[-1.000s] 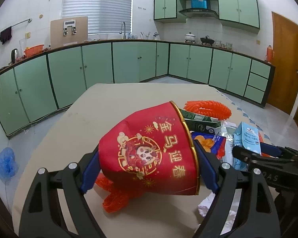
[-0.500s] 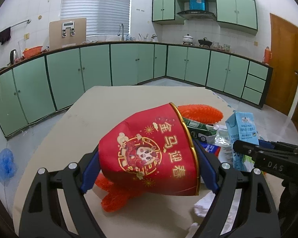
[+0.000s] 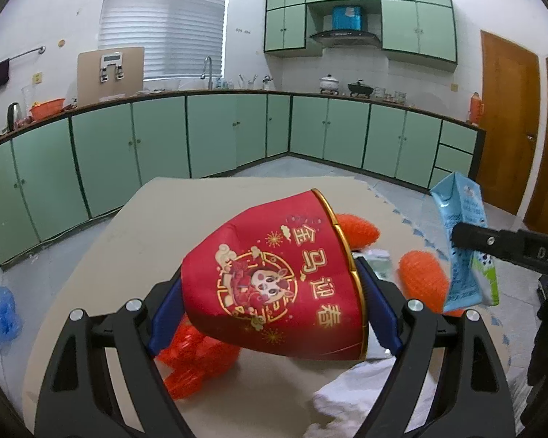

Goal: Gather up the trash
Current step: 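Carry the bucket and milk carton over the bin and open both tools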

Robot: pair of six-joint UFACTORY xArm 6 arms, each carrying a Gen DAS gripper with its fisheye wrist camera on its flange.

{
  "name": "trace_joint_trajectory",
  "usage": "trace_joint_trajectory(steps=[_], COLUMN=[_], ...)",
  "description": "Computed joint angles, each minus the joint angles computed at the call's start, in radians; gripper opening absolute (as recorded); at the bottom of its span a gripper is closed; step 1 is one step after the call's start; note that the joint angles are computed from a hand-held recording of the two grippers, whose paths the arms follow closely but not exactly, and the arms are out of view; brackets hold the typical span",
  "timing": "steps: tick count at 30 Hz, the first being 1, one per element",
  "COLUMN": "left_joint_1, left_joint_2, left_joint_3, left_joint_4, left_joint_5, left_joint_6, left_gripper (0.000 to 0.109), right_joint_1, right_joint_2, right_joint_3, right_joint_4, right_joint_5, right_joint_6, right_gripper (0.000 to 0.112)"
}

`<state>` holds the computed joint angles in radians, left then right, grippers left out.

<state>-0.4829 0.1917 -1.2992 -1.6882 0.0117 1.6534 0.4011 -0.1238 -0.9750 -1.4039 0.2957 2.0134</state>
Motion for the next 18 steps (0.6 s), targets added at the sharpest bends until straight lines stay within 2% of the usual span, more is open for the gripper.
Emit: trace_joint_trajectory(steps=[8, 18], left_joint_1=[-0.059, -0.178], left_joint_2=[0.003, 0.039], left_joint_3=[-0.034, -0.085], left_joint_4=[-0.018, 0.015], left_joint_5=[0.044, 0.126], left_joint_6=[0.023, -0.009], left_gripper=[0.082, 0.082], right_joint_1=[0.015, 0.006], right_joint_2=[-0.156, -0.405], right_joint_3=[0.116, 0.319], right_joint_4=[0.044, 0.149], right_joint_5=[0.153, 0.321], right_joint_6=[-0.050, -0.102], right_gripper=[0.042, 0.042])
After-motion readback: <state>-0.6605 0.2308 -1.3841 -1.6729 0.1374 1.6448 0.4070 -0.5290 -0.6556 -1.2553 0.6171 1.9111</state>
